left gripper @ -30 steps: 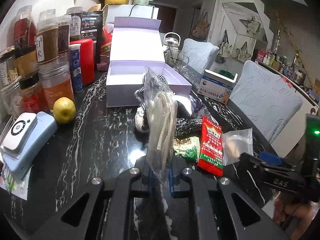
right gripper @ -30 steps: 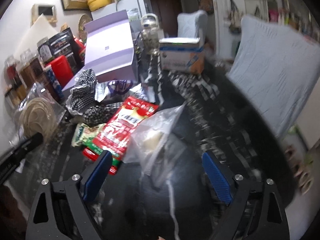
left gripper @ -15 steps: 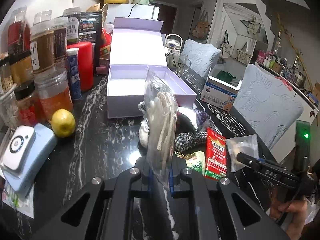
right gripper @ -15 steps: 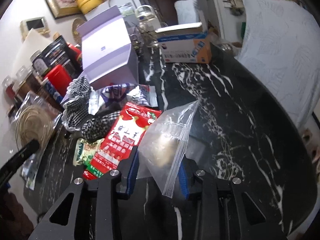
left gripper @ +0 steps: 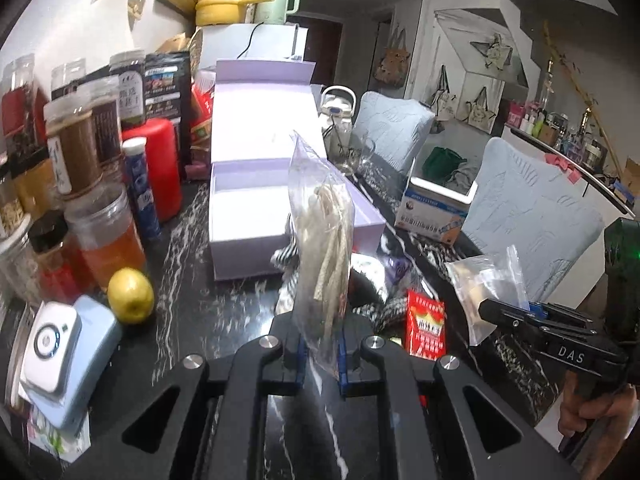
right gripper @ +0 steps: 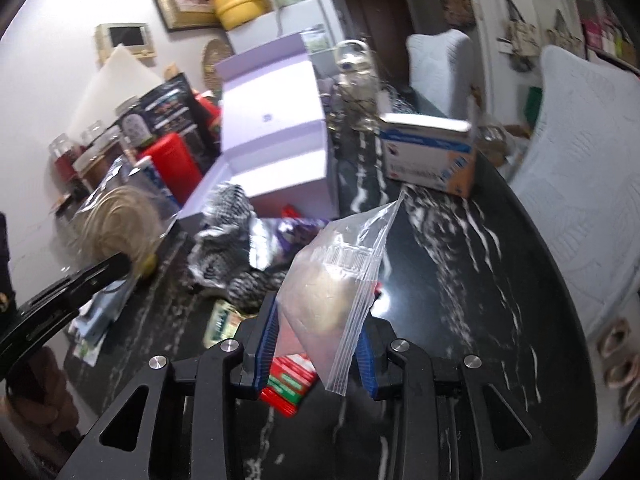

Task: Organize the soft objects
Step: 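Grasp the cord bag with the left gripper while the right gripper grasps the clear zip bag, then carry both held bags up and over the open lavender box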

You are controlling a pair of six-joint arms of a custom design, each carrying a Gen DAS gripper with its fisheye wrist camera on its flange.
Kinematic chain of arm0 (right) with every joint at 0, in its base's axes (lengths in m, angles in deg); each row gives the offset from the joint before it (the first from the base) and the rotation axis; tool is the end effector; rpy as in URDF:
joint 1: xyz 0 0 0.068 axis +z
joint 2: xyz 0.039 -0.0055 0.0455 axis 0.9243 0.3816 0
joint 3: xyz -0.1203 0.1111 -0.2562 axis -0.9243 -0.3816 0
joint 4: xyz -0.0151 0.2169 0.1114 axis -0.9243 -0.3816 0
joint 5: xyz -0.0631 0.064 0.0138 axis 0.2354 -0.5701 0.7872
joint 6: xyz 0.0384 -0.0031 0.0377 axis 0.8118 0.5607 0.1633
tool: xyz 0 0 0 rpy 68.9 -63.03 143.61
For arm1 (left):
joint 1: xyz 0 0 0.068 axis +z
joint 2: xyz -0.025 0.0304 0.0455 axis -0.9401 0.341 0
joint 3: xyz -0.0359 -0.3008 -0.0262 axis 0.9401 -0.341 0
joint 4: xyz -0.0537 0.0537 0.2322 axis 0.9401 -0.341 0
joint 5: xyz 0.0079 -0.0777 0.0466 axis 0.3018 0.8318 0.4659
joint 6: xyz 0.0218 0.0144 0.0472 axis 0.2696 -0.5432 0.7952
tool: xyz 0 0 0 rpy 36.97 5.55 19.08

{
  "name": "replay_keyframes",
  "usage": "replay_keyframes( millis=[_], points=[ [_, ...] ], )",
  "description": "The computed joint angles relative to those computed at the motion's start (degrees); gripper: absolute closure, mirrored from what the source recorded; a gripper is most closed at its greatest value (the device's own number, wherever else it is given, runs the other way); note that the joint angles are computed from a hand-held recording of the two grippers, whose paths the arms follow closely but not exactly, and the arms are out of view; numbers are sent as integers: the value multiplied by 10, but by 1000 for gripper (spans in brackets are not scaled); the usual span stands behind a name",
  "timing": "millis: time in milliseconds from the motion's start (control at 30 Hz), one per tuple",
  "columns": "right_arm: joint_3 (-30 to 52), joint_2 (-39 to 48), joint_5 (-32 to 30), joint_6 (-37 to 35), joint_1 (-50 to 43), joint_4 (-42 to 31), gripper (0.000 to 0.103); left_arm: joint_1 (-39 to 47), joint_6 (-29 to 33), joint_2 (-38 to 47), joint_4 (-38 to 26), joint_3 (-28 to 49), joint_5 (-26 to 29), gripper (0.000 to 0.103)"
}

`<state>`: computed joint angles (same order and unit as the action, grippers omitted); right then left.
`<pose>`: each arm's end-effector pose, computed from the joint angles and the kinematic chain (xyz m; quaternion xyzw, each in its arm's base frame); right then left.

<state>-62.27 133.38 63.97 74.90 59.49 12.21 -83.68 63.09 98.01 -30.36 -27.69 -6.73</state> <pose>0.1851 -0.0196 0.1623 0.1240 0.9002 0.1003 0.4053 0.2785 -0.0796 0.1810 0.2059 0.8661 -0.1873 0.4153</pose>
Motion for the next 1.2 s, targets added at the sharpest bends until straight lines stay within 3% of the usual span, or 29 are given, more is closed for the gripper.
replay_keyframes(
  millis=[400,900,1200],
  points=[
    [160,59,-125,-53,-21,-91,68,-5,-7,18,-20,90,14,91],
    [334,134,-126,-74,-8,-151,68,3,25,95,-68,262,7,91],
    [400,186,-106,-81,1,-123,68,-14,37,154,-90,367,-10,91]
  ],
)
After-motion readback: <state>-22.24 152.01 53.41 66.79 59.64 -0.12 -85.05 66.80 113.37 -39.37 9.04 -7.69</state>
